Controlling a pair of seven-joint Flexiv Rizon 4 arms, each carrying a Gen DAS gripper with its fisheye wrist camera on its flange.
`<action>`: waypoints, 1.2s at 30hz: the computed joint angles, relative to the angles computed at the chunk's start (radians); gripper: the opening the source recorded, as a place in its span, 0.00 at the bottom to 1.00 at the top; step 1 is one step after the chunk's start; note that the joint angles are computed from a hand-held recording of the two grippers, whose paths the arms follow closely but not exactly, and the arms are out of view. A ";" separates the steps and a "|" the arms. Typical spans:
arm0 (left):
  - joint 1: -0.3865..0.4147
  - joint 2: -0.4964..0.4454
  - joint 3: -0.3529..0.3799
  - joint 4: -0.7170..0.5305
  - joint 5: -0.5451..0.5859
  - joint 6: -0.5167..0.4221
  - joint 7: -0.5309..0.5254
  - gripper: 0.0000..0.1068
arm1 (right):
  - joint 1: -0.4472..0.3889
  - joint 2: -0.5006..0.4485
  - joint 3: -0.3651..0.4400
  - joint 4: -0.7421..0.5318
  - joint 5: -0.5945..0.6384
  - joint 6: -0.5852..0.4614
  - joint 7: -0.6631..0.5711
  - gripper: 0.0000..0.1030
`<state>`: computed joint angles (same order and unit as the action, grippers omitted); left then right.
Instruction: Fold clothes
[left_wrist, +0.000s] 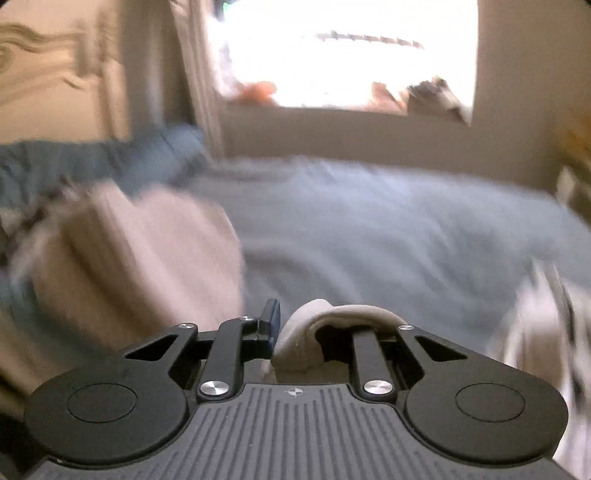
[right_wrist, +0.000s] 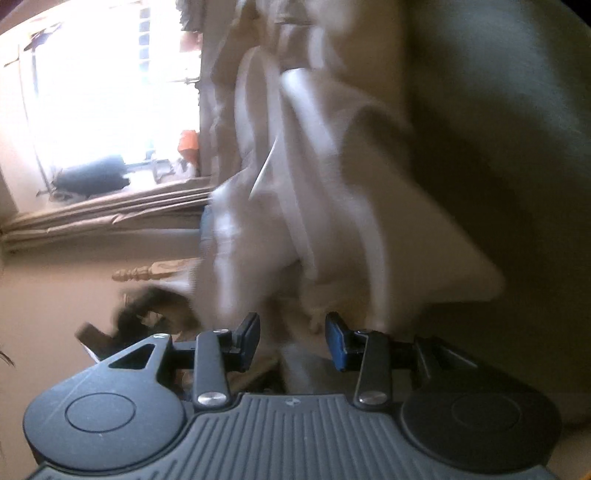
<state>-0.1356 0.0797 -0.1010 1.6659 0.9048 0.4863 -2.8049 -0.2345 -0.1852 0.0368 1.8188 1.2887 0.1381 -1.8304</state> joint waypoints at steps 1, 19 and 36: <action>0.016 -0.015 0.000 -0.045 0.027 -0.020 -0.018 0.16 | -0.001 -0.009 -0.003 0.000 -0.002 0.000 0.004 0.41; 0.035 -0.334 0.116 -0.254 -0.187 -0.089 0.179 0.67 | -0.047 -0.133 0.039 -0.010 0.089 0.045 0.136 0.40; -0.075 -0.032 0.058 -0.001 -0.220 -0.007 0.117 0.92 | -0.011 -0.064 0.042 -0.170 -0.066 0.092 0.011 0.43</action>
